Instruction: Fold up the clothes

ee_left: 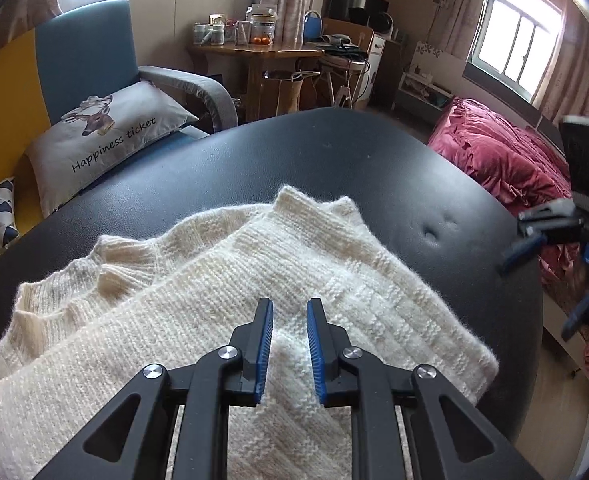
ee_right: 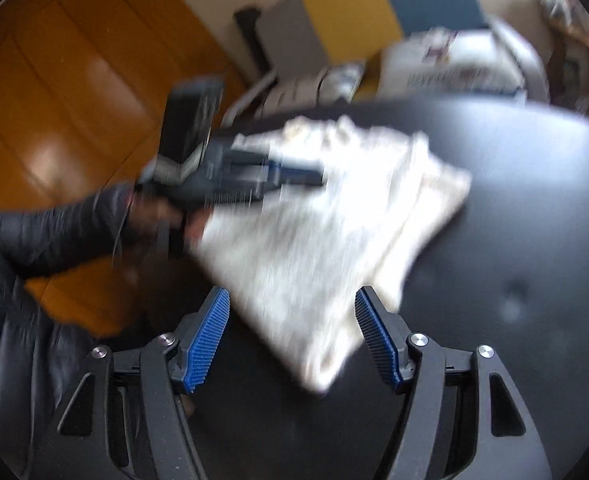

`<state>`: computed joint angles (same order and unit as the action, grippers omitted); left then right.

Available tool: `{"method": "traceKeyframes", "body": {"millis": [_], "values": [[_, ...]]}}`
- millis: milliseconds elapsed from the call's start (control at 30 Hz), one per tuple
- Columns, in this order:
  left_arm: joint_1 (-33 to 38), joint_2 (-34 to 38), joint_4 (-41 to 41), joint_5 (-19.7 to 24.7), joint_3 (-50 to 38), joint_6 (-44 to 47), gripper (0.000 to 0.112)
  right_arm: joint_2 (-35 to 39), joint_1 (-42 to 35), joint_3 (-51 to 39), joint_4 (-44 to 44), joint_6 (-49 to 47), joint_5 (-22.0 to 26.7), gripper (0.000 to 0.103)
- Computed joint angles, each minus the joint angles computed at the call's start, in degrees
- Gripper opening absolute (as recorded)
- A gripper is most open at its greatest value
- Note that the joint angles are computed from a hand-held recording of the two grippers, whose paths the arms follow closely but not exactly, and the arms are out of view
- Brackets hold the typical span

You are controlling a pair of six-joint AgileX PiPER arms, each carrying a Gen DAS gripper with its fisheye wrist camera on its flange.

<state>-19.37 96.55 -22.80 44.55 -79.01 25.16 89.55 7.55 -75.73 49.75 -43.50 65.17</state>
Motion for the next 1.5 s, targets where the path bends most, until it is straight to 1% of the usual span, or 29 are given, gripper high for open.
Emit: {"method": "traceKeyframes", "body": {"millis": [67, 100, 167, 233, 267, 300, 333, 367, 433, 533, 600, 700, 767, 867, 933, 967, 1000, 1100, 1133, 1167, 1233, 1300, 1367, 1400, 1467, 1500], "values": [[0.0, 0.6, 0.5, -0.4, -0.2, -1.0, 0.017, 2.7, 4.0, -3.7, -3.3, 4.0, -6.1, 0.069], [0.2, 0.8, 0.5, -0.6, 0.0, -1.7, 0.017, 5.1, 5.5, -5.6, -4.0, 5.6, -7.6, 0.069], [1.7, 0.8, -2.9, -0.7, 1.1, -0.6, 0.017, 10.0, 8.0, -10.2, -5.6, 9.0, -10.1, 0.069], [3.4, 0.9, -6.1, -0.6, 2.3, 1.3, 0.017, 15.8, 9.9, -15.8, -8.0, 13.1, -9.9, 0.069], [3.8, 1.0, -6.8, -0.9, 2.9, 2.1, 0.017, 18.5, 10.7, -18.4, -11.0, 16.6, -9.5, 0.069], [4.1, 1.1, -7.4, -1.2, 3.5, 2.9, 0.017, 20.7, 11.1, -20.6, -14.6, 20.2, -8.4, 0.065], [4.5, 1.2, -8.1, -1.5, 4.1, 3.8, 0.017, 21.8, 11.4, -20.9, -16.3, 21.5, -8.9, 0.06], [5.0, 1.1, -9.1, -1.2, 4.2, 4.6, 0.017, 21.0, 11.2, -19.2, -15.6, 20.5, -11.0, 0.059], [5.6, 0.0, -10.5, -0.8, 4.3, 6.3, 0.017, 19.8, 10.6, -17.5, -14.2, 19.2, -11.8, 0.058], [6.6, -2.2, -11.1, -2.0, 5.1, 10.5, 0.017, 19.0, 12.9, -20.5, -21.4, 23.9, -10.4, 0.058], [8.5, -2.3, -11.3, -0.9, 4.2, 13.9, 0.018, 18.4, 14.5, -22.5, -24.3, 25.5, -10.3, 0.06], [13.0, -0.5, -13.1, 4.1, 1.0, 20.1, 0.022, 17.7, 15.4, -23.5, -26.4, 26.3, -11.2, 0.061], [16.1, 1.7, -14.2, 7.9, -2.4, 22.9, 0.027, 19.5, 16.1, -27.2, -28.5, 27.3, -9.5, 0.062], [19.6, 6.4, -14.4, 13.9, -9.1, 24.0, 0.034, 24.7, 18.0, -33.8, -31.4, 30.3, -7.1, 0.063], [20.8, 9.2, -14.3, 18.0, -13.1, 24.9, 0.036, 27.3, 18.5, -37.2, -31.9, 30.0, -4.8, 0.063], [21.1, 10.2, -13.9, 19.7, -14.5, 25.2, 0.037, 28.6, 19.0, -39.1, -32.6, 30.0, -3.5, 0.064], [21.0, 11.2, -13.1, 20.8, -15.8, 25.4, 0.038, 29.7, 19.7, -40.6, -34.3, 30.4, -2.4, 0.066], [20.0, 13.6, -11.4, 23.2, -18.2, 26.1, 0.039, 32.9, 22.1, -44.4, -39.7, 31.5, 0.6, 0.068], [19.5, 14.3, -10.9, 23.9, -18.8, 26.2, 0.039, 33.2, 22.6, -44.4, -40.6, 31.9, 0.5, 0.069], [19.1, 15.0, -10.6, 24.6, -19.3, 26.4, 0.039, 32.8, 22.9, -43.3, -41.1, 32.4, -0.6, 0.071], [18.2, 15.2, -10.0, 23.4, -18.6, 26.8, 0.039, 31.5, 22.5, -40.6, -40.2, 32.9, -2.8, 0.073], [18.5, 15.2, -11.2, 22.5, -17.6, 26.5, 0.039, 31.0, 21.7, -39.1, -38.6, 33.5, -4.1, 0.078], [18.9, 14.6, -12.4, 21.2, -15.9, 26.8, 0.038, 30.8, 21.4, -38.4, -37.7, 33.7, -4.8, 0.078], [18.9, 13.8, -12.6, 20.0, -14.7, 26.9, 0.035, 31.0, 21.5, -38.6, -37.9, 33.9, -4.7, 0.078], [18.8, 12.2, -13.0, 17.2, -12.3, 27.1, 0.025, 31.2, 22.1, -39.3, -39.6, 35.1, -4.6, 0.078], [18.7, 11.4, -13.1, 15.9, -11.1, 27.1, 0.021, 31.0, 22.7, -39.1, -40.8, 35.8, -5.1, 0.073]]}}
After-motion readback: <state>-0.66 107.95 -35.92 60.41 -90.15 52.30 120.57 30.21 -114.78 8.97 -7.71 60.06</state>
